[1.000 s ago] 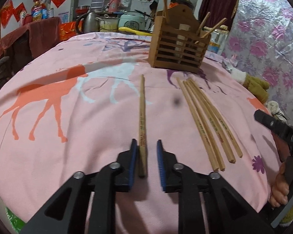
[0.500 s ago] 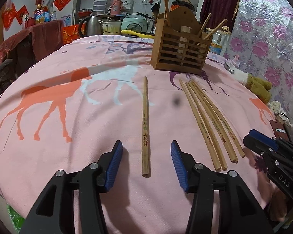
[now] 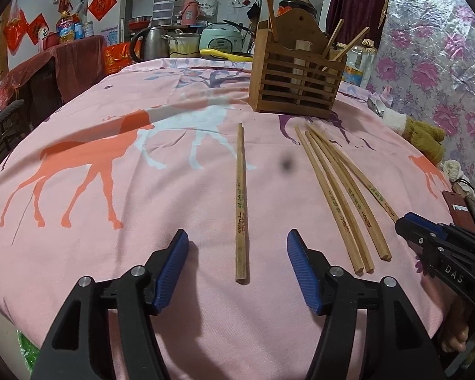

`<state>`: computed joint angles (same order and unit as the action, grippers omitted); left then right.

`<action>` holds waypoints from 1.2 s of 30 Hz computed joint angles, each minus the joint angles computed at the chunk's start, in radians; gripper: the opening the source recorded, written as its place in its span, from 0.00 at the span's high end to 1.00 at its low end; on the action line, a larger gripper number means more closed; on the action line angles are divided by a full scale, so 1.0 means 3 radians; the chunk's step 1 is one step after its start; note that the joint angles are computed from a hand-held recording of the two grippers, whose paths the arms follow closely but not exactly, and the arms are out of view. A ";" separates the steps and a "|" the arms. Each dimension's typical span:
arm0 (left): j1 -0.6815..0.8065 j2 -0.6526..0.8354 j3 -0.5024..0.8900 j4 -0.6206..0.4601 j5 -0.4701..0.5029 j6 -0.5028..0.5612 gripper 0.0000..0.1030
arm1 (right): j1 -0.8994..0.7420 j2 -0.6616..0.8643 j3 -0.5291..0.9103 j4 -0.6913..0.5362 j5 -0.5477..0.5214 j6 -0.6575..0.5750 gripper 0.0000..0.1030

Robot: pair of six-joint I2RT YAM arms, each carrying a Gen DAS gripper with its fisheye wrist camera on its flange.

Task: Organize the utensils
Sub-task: 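Grasp the separated chopstick with the left tool while the right tool grasps one from the pile, then lift both chopsticks and lower them into the wooden holder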

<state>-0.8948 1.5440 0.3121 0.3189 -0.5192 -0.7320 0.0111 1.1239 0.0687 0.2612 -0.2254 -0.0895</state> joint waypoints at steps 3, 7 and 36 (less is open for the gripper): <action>-0.0006 0.0000 0.0005 -0.0014 -0.0013 0.0011 0.38 | 0.0200 -0.0061 -0.0059 0.0047 0.0158 0.0003 0.81; -0.0032 0.0013 0.0015 -0.0024 -0.0046 0.0034 0.56 | 0.0224 -0.0038 -0.0065 0.0096 0.0218 0.0017 0.82; -0.0332 -0.0866 0.0099 -0.0958 -0.0396 -0.0169 0.95 | -0.0307 -0.1532 -0.0006 -0.0999 -0.0263 0.0013 0.95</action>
